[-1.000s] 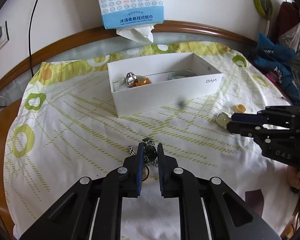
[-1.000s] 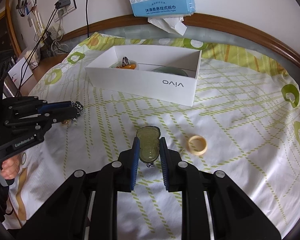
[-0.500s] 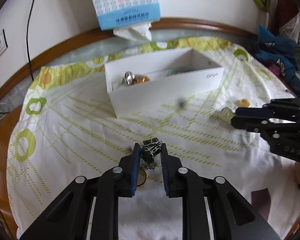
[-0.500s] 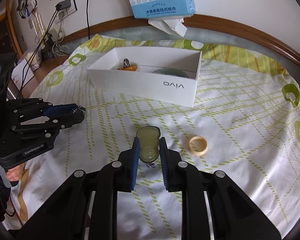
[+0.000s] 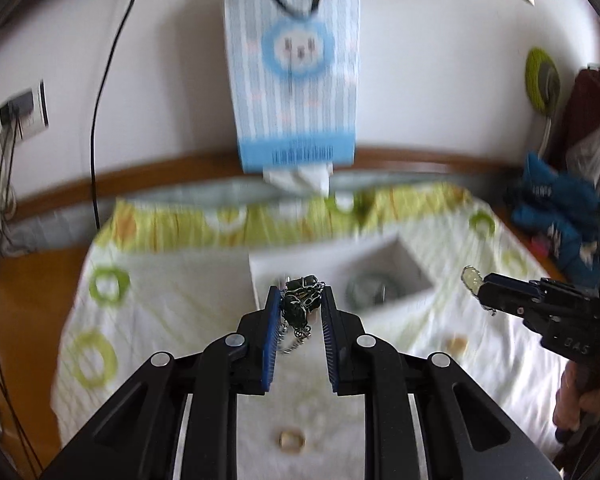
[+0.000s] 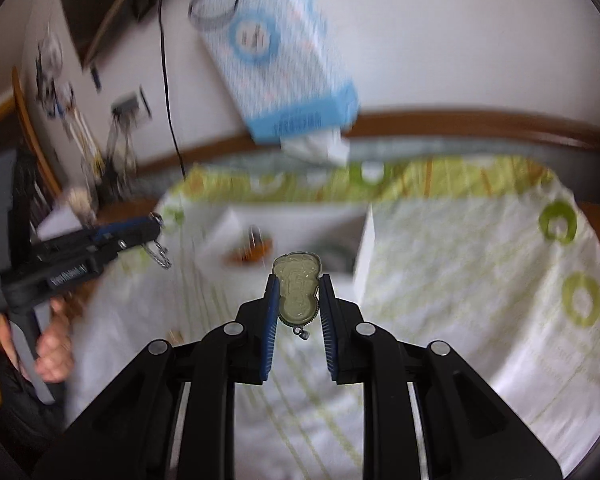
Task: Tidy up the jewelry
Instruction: 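Carry both green pendants over the white box, then open both tools to release the pendants into the box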
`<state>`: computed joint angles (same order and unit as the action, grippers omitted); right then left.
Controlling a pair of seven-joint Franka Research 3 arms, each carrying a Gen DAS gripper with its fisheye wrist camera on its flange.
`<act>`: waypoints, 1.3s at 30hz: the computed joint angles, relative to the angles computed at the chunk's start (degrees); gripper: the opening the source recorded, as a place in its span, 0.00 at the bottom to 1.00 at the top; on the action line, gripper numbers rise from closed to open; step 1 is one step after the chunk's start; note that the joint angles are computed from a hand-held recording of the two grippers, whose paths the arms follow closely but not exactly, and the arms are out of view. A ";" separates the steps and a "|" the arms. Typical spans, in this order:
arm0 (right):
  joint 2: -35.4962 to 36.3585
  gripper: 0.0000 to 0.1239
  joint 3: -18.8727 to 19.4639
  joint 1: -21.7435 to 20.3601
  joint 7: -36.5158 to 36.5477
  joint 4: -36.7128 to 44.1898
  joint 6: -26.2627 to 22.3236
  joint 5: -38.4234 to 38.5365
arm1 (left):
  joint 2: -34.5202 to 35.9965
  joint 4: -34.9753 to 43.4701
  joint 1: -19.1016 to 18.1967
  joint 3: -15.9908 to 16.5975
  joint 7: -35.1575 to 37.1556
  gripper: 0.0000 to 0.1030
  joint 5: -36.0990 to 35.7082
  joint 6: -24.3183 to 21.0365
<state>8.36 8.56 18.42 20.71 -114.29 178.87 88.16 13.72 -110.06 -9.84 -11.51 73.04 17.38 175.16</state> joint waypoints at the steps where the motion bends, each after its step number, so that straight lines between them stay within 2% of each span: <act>1: 0.10 0.16 -0.11 -0.28 -0.53 1.62 -0.25 1.06 | 0.57 1.47 -1.57 1.68 -1.84 0.20 1.69 -0.03; 3: 1.29 0.16 -0.38 -0.47 -0.28 4.89 -0.30 1.50 | 2.44 5.07 -5.00 5.39 -6.62 0.20 6.11 -0.32; 5: 3.02 0.16 -0.50 -0.71 2.93 7.33 -0.76 -1.02 | 5.12 8.34 -4.20 4.07 -6.91 0.20 5.35 -1.41; 8: 8.12 0.16 -1.55 -0.15 17.01 11.14 -2.31 -13.98 | 8.47 11.09 -3.45 3.24 -7.58 0.20 4.38 -2.61; 11: 12.54 0.16 -5.85 2.98 31.57 12.73 -4.27 -28.28 | 13.35 15.10 0.43 -1.69 -2.57 0.20 -0.55 -7.68; 14: 15.32 0.16 -9.94 5.57 41.55 13.70 -6.92 -38.27 | 15.96 17.70 0.22 -1.42 -0.70 0.19 -2.02 -10.43; 15: 16.00 0.16 -10.54 5.92 43.62 14.01 -7.42 -40.45 | 16.18 17.91 0.25 -1.48 -0.13 0.17 -2.44 -10.85; 20: 17.28 0.16 -11.59 6.76 50.35 14.04 -7.19 -48.90 | 16.12 17.54 -0.74 -0.46 0.49 0.17 -2.59 -10.15; 23: 17.87 0.16 -12.71 7.52 54.26 14.09 -6.99 -53.66 | 16.56 18.19 -1.73 0.39 -0.02 0.17 -2.06 -11.23; 27: 19.15 0.16 -14.13 8.07 59.52 15.02 -8.03 -59.13 | 17.49 19.53 -1.63 -0.01 0.43 0.17 -2.57 -12.69; 30: 19.40 0.16 -13.60 7.43 61.61 15.07 -7.60 -62.01 | 17.68 19.66 -1.39 -0.44 1.17 0.17 -3.05 -12.88; 32: 19.26 0.16 -11.16 5.26 61.51 14.82 -7.03 -62.24 | 17.46 19.36 -2.07 0.35 0.50 0.19 -2.54 -12.74; 34: 19.18 0.17 -9.96 4.10 62.35 14.64 -6.70 -63.36 | 17.13 18.87 -2.80 1.28 -0.45 0.36 -1.59 -12.36; 36: 18.94 0.17 -9.14 3.30 63.49 14.23 -6.33 -64.71 | 16.71 18.32 -4.02 2.98 -2.56 0.48 0.02 -11.53; 39: 18.43 0.22 -8.14 2.30 65.41 13.37 -5.49 -66.75 | 16.13 17.46 -3.19 2.23 -2.91 0.53 0.28 -10.42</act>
<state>26.79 0.42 20.72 86.12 -100.92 173.38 21.41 29.85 -92.60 -13.03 -9.28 70.12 17.66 164.74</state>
